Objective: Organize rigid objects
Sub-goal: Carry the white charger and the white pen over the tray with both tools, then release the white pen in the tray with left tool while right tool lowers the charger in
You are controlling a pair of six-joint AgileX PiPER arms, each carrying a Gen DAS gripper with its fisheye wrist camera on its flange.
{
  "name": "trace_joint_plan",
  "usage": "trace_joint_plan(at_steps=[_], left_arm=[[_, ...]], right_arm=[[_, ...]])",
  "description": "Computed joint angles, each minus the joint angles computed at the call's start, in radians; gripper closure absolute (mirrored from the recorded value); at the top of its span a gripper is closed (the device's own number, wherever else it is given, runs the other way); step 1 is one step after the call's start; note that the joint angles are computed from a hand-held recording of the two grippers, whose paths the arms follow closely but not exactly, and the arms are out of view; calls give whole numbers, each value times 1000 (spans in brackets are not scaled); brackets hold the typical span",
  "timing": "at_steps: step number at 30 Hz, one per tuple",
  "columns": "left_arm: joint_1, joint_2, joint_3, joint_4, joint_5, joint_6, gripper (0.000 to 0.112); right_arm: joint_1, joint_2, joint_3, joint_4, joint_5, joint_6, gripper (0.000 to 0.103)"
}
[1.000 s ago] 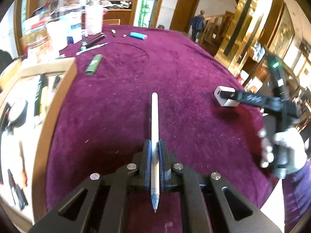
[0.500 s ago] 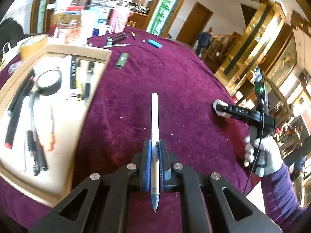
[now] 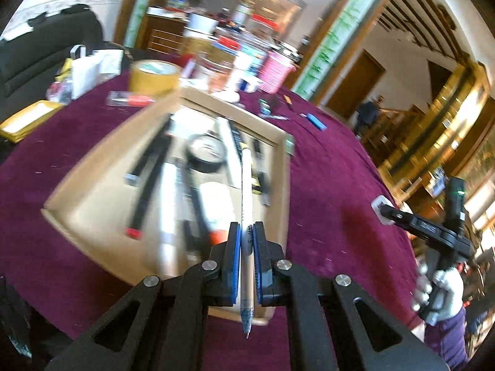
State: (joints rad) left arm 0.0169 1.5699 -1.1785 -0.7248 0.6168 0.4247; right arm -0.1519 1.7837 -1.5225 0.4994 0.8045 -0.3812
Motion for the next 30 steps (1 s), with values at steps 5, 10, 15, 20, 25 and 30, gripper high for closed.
trace_joint_plan(at_steps=[5, 10, 15, 20, 25, 30], left_arm=[[60, 16, -8, 61, -25, -45, 105], [94, 48, -23, 123, -55, -87, 105], [135, 72, -29, 109, -48, -68, 105], [156, 104, -50, 119, -40, -80, 105], [149, 136, -80, 162, -41, -113, 105], [132, 161, -109, 232, -53, -172, 105]], right_arm=[[166, 6, -47, -13, 20, -1, 43], [323, 50, -104, -64, 20, 5, 43], [414, 106, -172, -94, 20, 38, 43], [476, 173, -258, -173, 43, 80, 43], [518, 214, -301, -236, 52, 83, 43], [552, 257, -346, -311, 78, 68, 43]])
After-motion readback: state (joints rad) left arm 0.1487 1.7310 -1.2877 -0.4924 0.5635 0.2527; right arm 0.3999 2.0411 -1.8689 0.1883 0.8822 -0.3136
